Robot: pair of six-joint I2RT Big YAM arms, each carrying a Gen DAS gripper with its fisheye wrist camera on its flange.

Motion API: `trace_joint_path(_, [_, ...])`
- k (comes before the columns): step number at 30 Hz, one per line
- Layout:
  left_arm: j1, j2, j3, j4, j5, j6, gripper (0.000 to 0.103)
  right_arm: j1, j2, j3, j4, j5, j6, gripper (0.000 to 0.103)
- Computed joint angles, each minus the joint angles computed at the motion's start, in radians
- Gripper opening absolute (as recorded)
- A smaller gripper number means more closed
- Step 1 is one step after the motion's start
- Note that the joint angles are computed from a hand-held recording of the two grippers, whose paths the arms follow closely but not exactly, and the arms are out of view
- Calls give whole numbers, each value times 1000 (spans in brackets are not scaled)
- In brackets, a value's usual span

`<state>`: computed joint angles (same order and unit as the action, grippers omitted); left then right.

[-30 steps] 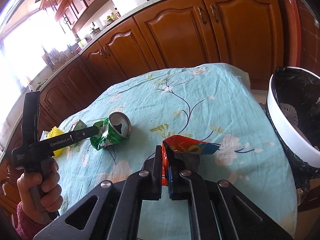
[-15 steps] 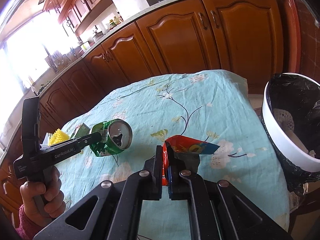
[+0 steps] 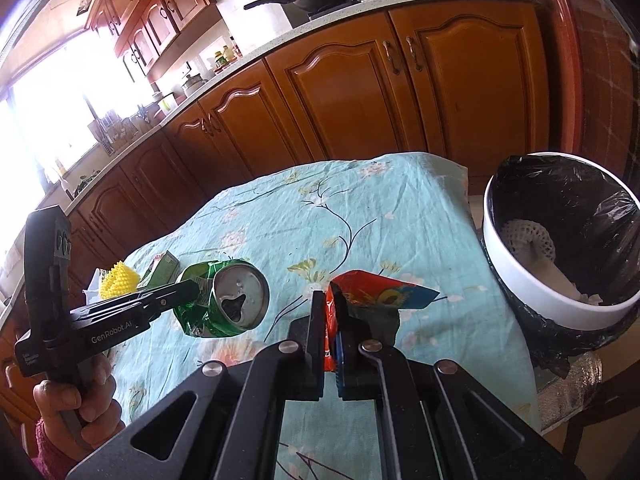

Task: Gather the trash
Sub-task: 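Carry both items over the bin and open both tools to drop them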

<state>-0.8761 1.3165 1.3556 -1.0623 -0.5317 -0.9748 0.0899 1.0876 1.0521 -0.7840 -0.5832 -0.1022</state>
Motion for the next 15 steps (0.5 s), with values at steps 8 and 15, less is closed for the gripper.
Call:
trace_joint_path(8, [-30, 26, 36, -10, -14, 10, 8, -31, -17, -8, -14, -24, -17, 3])
trace_joint_path(15, [-47, 53, 68, -7, -18, 25, 8, -67, -30, -6, -29, -47, -35, 3])
